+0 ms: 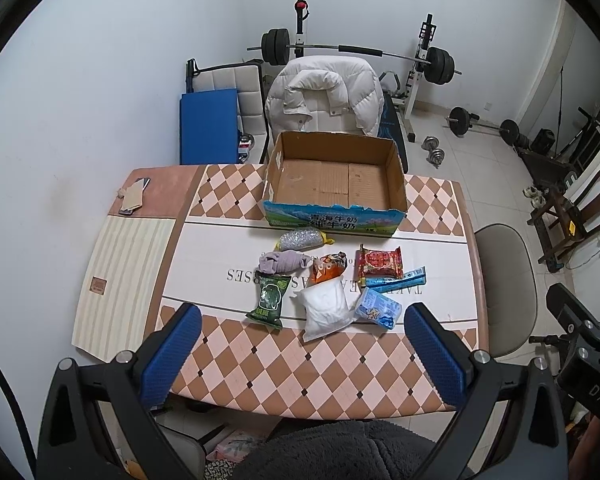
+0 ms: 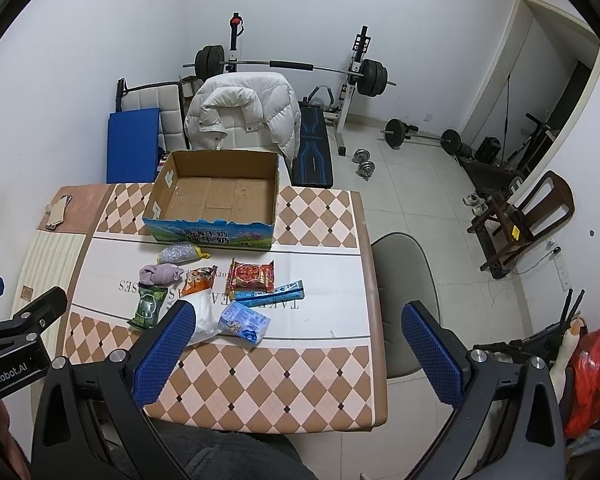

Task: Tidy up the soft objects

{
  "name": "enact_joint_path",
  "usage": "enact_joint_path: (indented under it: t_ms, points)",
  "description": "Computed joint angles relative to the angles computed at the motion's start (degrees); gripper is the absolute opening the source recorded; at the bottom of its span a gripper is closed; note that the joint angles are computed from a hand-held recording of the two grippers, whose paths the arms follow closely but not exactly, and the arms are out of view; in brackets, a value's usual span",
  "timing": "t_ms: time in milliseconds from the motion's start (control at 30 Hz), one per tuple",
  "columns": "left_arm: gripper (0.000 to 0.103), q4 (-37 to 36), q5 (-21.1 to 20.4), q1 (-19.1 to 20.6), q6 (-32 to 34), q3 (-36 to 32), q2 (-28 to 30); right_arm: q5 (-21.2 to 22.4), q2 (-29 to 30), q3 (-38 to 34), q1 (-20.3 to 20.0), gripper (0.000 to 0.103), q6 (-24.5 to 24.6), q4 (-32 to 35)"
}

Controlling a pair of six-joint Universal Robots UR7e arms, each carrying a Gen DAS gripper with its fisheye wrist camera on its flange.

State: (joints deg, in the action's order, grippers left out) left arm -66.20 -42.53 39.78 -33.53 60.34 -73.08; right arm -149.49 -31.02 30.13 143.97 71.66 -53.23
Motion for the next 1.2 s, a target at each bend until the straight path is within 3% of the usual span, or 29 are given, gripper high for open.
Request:
enact_joint_path:
  t_ms: [1200]
  points:
    - [0.103,-1.4,0.3,0.2,0.7,0.3,-0.1,0.4,1.0,-1.9,0.1,0.103,-0.7,0.1]
